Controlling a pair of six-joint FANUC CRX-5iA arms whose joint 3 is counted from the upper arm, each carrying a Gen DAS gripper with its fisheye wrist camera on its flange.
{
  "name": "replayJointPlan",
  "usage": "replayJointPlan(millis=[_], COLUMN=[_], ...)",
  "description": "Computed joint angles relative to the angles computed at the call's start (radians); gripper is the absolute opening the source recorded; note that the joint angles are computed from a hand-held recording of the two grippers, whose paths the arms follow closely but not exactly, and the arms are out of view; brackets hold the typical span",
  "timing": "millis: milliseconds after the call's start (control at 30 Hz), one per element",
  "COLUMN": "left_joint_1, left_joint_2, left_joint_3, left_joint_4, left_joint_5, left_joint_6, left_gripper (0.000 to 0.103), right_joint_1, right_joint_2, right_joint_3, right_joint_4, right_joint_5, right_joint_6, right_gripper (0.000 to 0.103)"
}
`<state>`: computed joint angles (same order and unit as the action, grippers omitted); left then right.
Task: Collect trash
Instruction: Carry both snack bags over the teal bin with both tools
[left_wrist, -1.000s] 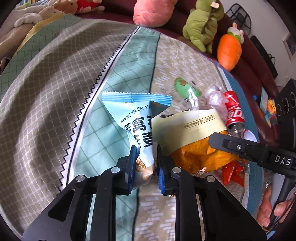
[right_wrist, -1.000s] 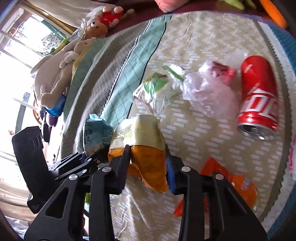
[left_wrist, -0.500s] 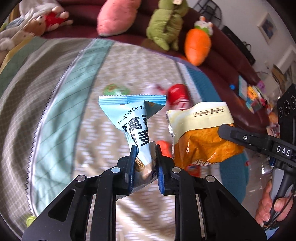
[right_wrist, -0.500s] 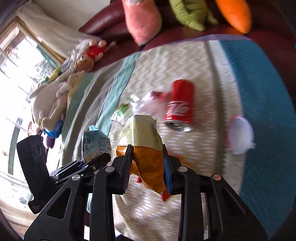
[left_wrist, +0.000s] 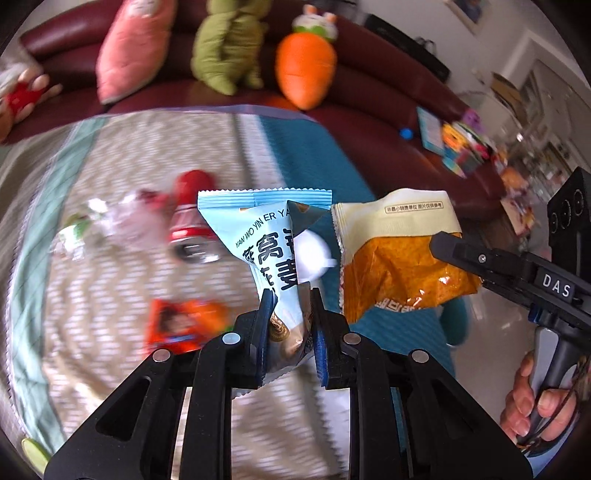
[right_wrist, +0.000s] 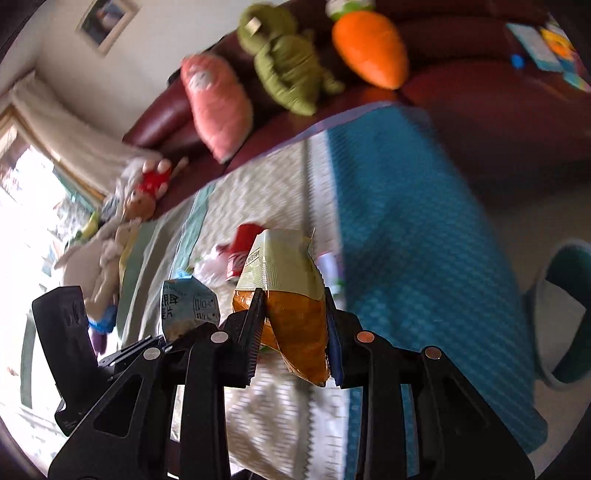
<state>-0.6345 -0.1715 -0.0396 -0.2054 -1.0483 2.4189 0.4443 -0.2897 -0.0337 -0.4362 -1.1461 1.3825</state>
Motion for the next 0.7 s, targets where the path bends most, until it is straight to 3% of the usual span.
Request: replayJointPlan(millis=[433,700], left_joint_1=[-0.117,-0.171], left_joint_2=[0.32,0.542], left_joint_3=[0.295,0.547], left_joint_4=[0.07,0.107], left_joint_5=[0.024,-0.04], left_joint_6=[-0.14,-0.225], left_gripper=[0.021,0.021], right_joint_1=[-0.412,-0.717], right_joint_2=[-0.078,-0.044], right_joint_3=[-0.069,-0.07], right_joint_4=[-0.057,-0.155], right_joint_5=[-0.01,-0.03], right_joint_6=[0.096,0.193], right_gripper=[0.029,0.029])
